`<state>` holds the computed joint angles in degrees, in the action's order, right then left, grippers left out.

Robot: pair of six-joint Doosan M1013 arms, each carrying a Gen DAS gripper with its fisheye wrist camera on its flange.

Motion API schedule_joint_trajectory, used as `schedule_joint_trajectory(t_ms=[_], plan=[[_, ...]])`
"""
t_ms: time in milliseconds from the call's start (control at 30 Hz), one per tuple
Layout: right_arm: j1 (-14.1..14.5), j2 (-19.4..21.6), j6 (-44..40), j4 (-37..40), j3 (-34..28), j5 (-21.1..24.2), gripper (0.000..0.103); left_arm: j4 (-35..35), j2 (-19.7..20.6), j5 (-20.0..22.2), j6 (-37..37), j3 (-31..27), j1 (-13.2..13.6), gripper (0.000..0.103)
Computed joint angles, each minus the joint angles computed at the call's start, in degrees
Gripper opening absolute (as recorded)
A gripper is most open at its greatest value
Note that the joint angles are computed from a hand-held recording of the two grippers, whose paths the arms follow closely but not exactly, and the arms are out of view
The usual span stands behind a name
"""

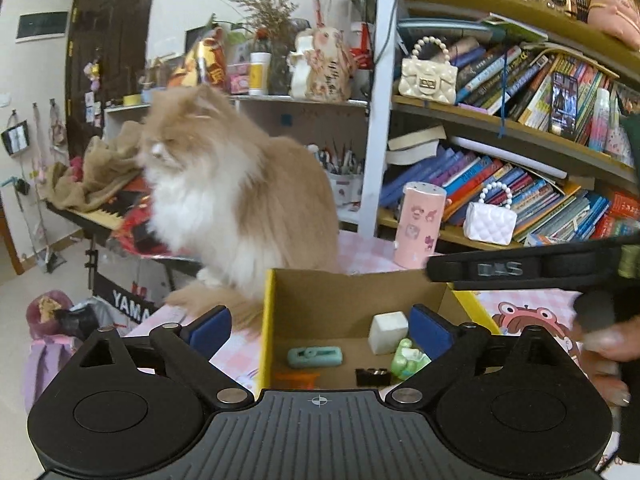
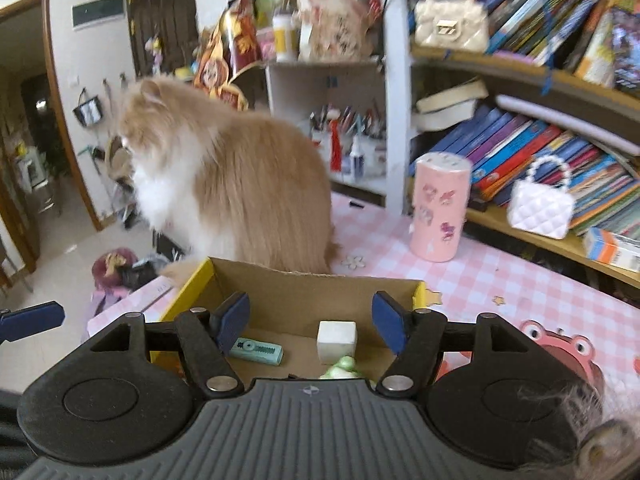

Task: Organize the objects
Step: 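Open both tools to drop the plush pig and white block into the box, then move both tools back from the yellow box toward the remaining toys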

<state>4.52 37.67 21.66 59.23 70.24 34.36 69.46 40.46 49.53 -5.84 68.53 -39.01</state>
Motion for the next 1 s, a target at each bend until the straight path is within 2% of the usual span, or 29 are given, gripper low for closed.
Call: schedule_joint_trajectory(t_ms=[167,467,700,867,1000], plan=[[-0.45,-5.00,-9.94,9.64,9.60,-6.24,0.066,-0.55,-1.91,0.84,-2.95,3.61,-1.06,0.099],[-1.08,-10.91,-17.27,15.52,21.76,-12.32,0.068,-5.09,-4.15,-0.18,-2.70,8.62,-3.12,0.099],[-1.78,-14.46,-20.42,19.04,28.77,-15.31,0.070,-7.69,-4.81,-0.72,-0.86,10.26,-4.54,0.099],[-1.88,-16.27,-23.42,22.22,32.48,-19.27,0.073,-10.18,-4.93,-2.76,2.26,10.88,-5.31,0.099],[-2.22,-17.37,-21.36,20.90,34.65,-21.97,0.073,-13.12,-4.61,-4.28,5.58,10.55,-5.78,0.099]])
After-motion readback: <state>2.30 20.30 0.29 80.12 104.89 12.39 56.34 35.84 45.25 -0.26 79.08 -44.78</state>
